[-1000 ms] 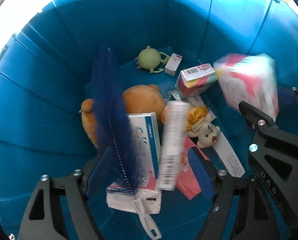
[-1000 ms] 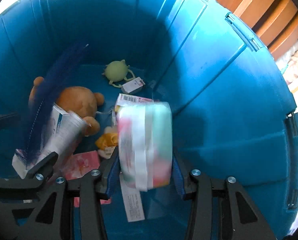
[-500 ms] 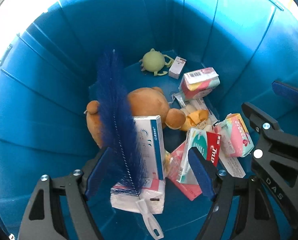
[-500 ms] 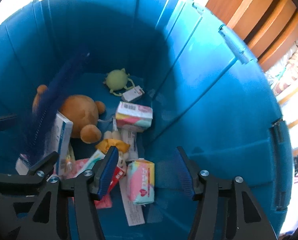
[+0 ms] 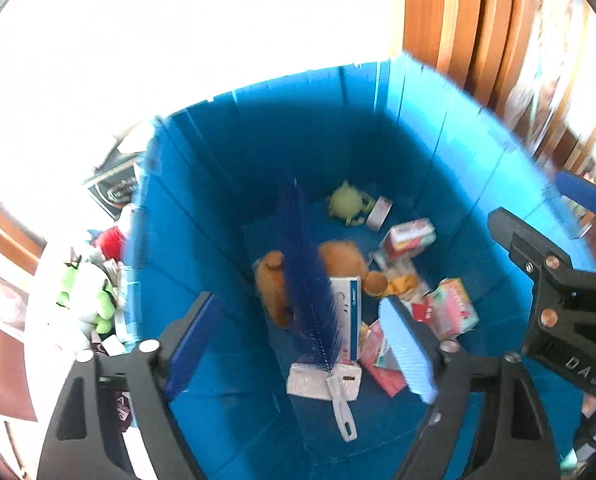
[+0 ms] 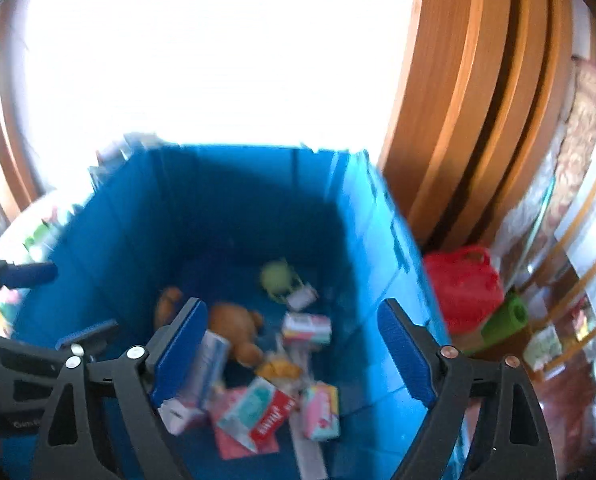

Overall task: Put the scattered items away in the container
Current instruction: 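Withdraw both tools from the crate back toward the pile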

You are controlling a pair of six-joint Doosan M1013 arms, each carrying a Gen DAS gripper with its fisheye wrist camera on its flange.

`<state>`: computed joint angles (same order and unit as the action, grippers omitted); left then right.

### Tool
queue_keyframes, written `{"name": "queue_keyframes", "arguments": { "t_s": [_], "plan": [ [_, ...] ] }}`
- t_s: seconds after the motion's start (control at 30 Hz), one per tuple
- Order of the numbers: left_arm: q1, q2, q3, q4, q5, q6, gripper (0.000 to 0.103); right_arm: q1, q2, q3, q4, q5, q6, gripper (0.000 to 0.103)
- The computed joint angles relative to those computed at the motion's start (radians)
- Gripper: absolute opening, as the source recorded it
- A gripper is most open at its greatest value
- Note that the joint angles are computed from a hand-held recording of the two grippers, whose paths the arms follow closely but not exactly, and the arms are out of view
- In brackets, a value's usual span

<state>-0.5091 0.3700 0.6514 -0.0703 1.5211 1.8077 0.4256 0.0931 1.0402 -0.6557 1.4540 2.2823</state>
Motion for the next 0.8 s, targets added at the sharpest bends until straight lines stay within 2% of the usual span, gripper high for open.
{"name": "queue_keyframes", "arguments": {
  "t_s": [0.07,0.3,0.4,0.47,0.63,0.73,0.8],
  "plan": [
    [0.034,-0.026,0.004,-0.049,-0.031,0.009,0.09,0.042,0.007,-0.037,-0.053,-0.004,0.016,0.102],
    [0.185,-0.098,0.038,-0.193,-0.123,0.043,0.091,0.198,0.068,-0.176,-0.207,-0.012,0.091,0.103],
    [0.257,-0.137,0.097,-0.22,-0.198,0.081,0.103,0.262,0.117,-0.247,-0.253,-0.003,0.102,0.103],
    [0.311,-0.159,0.138,-0.24,-0.238,0.119,0.103,0.3,0.157,-0.296,-0.27,0.002,0.107,0.103],
    [0.46,-0.175,0.201,-0.304,-0.267,0.23,0.103,0.367,0.247,-0.378,-0.265,-0.009,0.186,0.103],
    [0.532,-0.187,0.259,-0.309,-0.329,0.287,0.103,0.398,0.307,-0.433,-0.254,-0.011,0.221,0.103],
    [0.572,-0.182,0.283,-0.311,-0.339,0.314,0.103,0.412,0.35,-0.472,-0.236,-0.002,0.234,0.103]
  ]
}}
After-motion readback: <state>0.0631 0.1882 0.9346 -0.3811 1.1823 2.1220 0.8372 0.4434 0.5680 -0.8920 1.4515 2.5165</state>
